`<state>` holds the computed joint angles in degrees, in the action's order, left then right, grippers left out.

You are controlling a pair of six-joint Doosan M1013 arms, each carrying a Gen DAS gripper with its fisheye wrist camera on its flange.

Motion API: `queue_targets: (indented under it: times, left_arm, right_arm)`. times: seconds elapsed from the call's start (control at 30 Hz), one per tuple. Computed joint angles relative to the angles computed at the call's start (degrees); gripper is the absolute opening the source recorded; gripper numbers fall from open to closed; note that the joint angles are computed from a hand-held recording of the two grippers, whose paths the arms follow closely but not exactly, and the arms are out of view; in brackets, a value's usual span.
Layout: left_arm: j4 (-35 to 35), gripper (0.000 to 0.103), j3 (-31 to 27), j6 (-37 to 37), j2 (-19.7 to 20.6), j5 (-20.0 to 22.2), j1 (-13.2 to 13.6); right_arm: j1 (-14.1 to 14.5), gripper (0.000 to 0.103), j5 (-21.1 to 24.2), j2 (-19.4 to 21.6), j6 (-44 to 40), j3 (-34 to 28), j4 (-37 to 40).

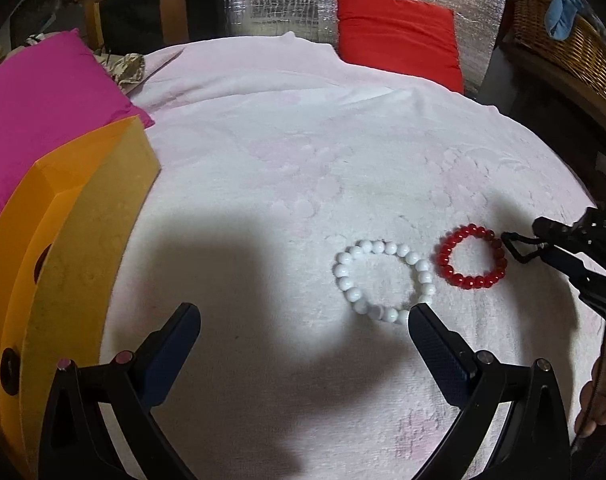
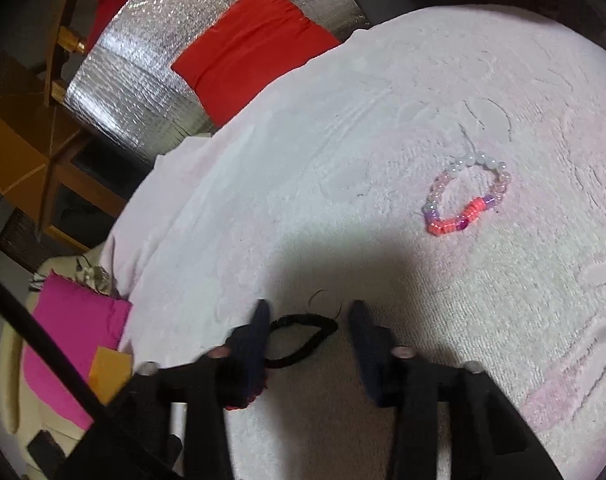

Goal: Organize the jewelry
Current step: 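Close the right tool on the black hair tie and lift it, then grasp the white bead bracelet with the left tool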

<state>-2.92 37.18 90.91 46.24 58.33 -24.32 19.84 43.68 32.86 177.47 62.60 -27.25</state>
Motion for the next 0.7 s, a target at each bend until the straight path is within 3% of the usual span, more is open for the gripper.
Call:
queue_targets:
  times: [0.1,0.43,0.7]
  left_arm:
    - [-0.4,0.103,-0.3,0.7,0.3,0.4,-0.2]
    - [-4.7,0.100,-1.0,3.1,1.0,0.5,-0.3]
    - [-6.2,0.073,-1.7,7.5,1.7,0.8,-1.1]
  right_arm:
    - [0.3,0.022,2.2,0.6,-1.2,-1.1,-1.1]
    - [0.6,0.020,0.1,-1.6,0.8,1.8,-4.6]
    - [0.3,0.020,-2.0,-3.9,3.1,5.2,-5.7]
